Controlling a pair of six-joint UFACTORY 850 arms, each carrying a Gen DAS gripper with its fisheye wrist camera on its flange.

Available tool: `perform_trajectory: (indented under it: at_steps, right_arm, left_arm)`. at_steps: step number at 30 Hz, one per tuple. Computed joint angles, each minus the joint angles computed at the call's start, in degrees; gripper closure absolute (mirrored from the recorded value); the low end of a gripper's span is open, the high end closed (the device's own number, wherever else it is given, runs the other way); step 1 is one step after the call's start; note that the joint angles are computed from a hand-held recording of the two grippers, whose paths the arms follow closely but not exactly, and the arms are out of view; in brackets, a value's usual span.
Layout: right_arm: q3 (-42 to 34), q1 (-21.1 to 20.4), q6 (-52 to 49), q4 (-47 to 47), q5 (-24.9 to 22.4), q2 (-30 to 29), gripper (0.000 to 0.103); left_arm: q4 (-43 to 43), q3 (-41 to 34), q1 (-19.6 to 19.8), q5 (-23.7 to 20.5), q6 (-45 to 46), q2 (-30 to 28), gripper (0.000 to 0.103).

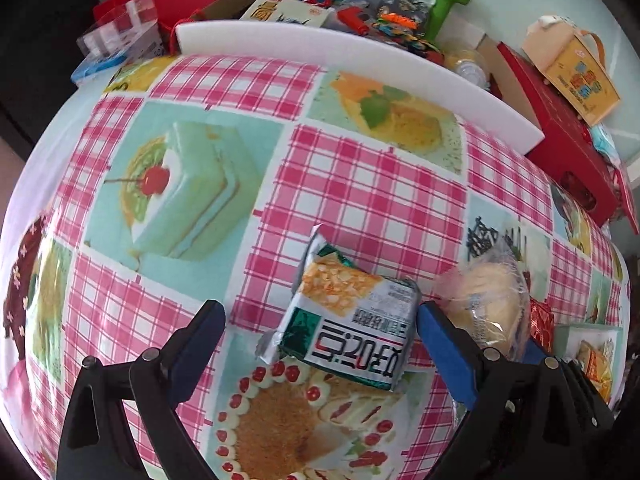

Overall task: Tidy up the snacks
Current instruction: 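Grasp the green-white bean biscuit pack with the left tool while the right tool grasps the round bun pack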

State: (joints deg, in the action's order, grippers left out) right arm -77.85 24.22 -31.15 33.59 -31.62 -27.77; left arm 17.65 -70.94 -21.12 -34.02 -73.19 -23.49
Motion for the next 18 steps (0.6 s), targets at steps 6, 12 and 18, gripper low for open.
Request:
perform_trajectory:
  at_steps: [6, 12, 18]
  right_arm:
    - [-0.21, -0.09, 0.02, 0.55, -0.19, -0.17, 0.033]
    - [0.11, -0.06, 0.54, 0.91, 0.22, 0.07, 0.035]
    - [1.11, 0.08, -0.15, 1.19, 0.25, 0.91, 0.039]
  left_arm:
    - [3.67, 2.35, 0.18, 1.38, -7.03, 1.53, 0.017]
    - [5.67, 3.68, -0.25, 3.59, -11.07, 2.37, 0.033]
    - [8.5, 8.43, -1.53, 4.25, -17.37, 5.71, 0.039]
